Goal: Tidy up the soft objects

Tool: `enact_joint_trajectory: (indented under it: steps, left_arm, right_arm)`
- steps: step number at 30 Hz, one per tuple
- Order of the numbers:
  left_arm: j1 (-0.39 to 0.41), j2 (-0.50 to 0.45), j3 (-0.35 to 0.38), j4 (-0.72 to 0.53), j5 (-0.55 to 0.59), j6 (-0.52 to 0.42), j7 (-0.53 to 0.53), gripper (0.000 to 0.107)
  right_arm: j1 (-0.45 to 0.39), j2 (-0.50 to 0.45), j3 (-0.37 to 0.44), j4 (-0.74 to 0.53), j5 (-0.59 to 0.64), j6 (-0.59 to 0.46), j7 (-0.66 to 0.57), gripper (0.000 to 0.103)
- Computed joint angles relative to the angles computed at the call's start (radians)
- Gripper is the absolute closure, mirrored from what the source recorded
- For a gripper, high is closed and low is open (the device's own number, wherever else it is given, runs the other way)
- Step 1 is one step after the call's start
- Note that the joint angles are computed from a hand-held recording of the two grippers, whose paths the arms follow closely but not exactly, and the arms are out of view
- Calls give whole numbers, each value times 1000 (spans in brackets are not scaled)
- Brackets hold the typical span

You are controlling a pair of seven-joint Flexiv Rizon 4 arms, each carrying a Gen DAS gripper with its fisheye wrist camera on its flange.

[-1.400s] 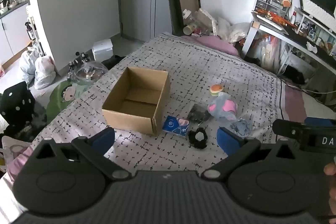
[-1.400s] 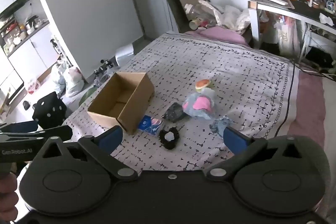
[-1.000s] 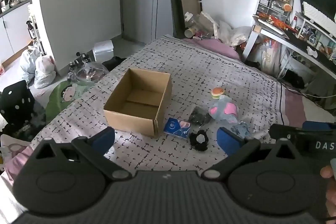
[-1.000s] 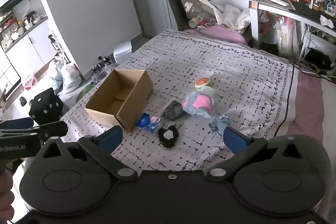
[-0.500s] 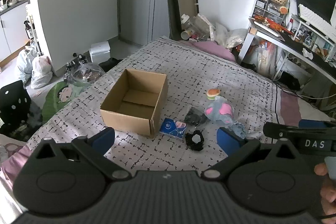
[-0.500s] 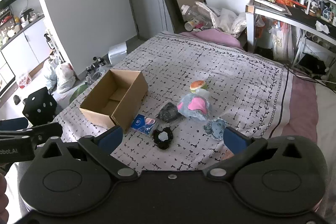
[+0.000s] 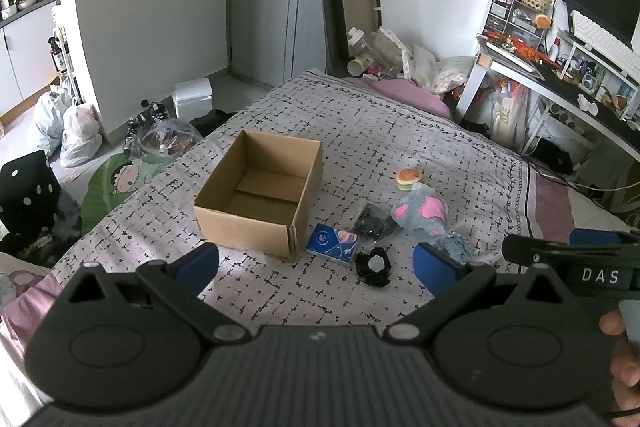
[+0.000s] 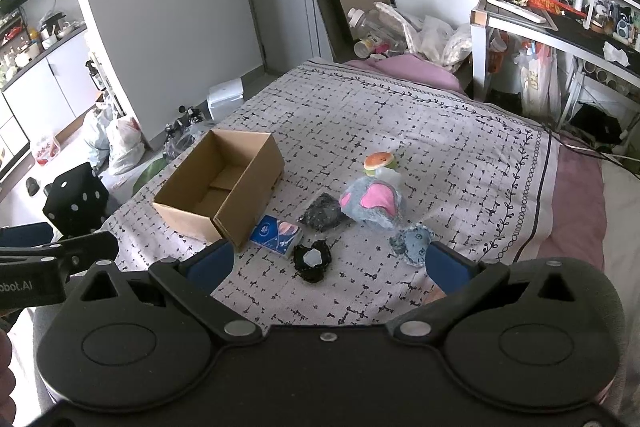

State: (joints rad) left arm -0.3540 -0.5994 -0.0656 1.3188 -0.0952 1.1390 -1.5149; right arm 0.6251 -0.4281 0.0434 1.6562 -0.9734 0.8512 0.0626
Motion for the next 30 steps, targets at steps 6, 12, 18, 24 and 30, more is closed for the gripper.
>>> enact_joint_trajectory:
  steps: [6,12,18,24,30]
  left_arm:
    - [6,3,-6,7,-6,6,5,4]
    - [5,4,-4,8,-7,6,6,4]
    - [5,3,-3,9,-6,7,3,4]
    - [5,4,-3,9,-6,7,3,4]
    - [5,4,-4,12,-7,8,3,4]
  right_arm:
    - [1,-2,0,-2,-1,0,-2,0]
    - [1,-2,-1,-1,-4,0,-1,0]
    - [1,-2,0,-2,-3,1,-1,0]
    - [0,-3,-1,0,-3,20,5,0]
    - [2,-4,0,-4,3,13,-1,0]
